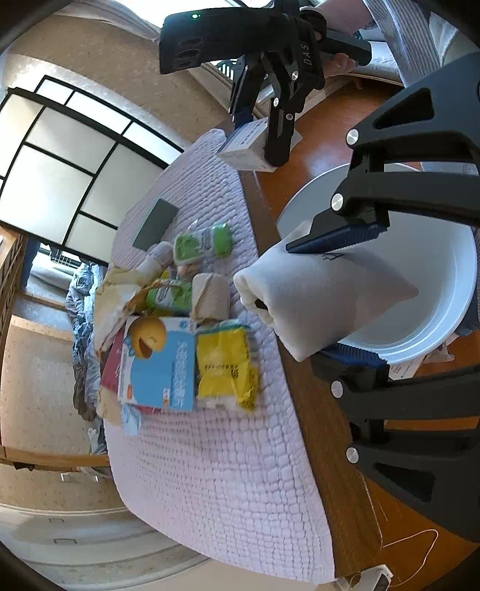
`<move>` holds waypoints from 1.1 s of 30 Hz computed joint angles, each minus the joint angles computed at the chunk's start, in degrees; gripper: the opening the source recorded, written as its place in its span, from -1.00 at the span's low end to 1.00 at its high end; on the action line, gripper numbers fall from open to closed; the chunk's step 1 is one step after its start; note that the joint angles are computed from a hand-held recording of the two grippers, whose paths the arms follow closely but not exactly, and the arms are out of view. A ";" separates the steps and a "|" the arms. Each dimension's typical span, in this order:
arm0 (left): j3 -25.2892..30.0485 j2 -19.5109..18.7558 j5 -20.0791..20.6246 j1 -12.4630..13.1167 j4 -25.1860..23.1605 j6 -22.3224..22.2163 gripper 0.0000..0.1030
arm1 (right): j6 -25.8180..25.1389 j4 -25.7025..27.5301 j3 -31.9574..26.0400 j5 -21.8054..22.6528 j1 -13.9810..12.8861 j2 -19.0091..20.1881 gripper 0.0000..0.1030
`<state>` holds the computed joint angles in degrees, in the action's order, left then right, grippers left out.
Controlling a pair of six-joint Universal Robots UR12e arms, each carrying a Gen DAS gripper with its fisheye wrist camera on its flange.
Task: Collect trash
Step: 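Carry the tissue and ear-drops box in both tools over the white bin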
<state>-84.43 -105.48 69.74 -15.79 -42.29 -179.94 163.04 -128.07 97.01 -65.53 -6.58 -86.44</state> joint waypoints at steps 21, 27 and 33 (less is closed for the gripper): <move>-0.68 -0.19 1.72 -1.46 -4.13 3.66 -0.09 | 0.43 2.45 0.53 -1.11 0.96 0.99 0.46; -0.67 -0.48 2.17 -1.75 -5.39 4.25 -0.09 | 0.79 2.72 0.28 -1.95 1.51 1.85 0.46; -0.40 -1.01 2.95 -1.95 -6.53 4.52 -0.09 | 1.40 3.27 0.12 -2.62 2.06 2.90 0.46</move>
<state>-84.84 -106.49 72.69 -17.74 -48.82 -175.42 164.43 -124.80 97.13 -68.15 -4.53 -83.54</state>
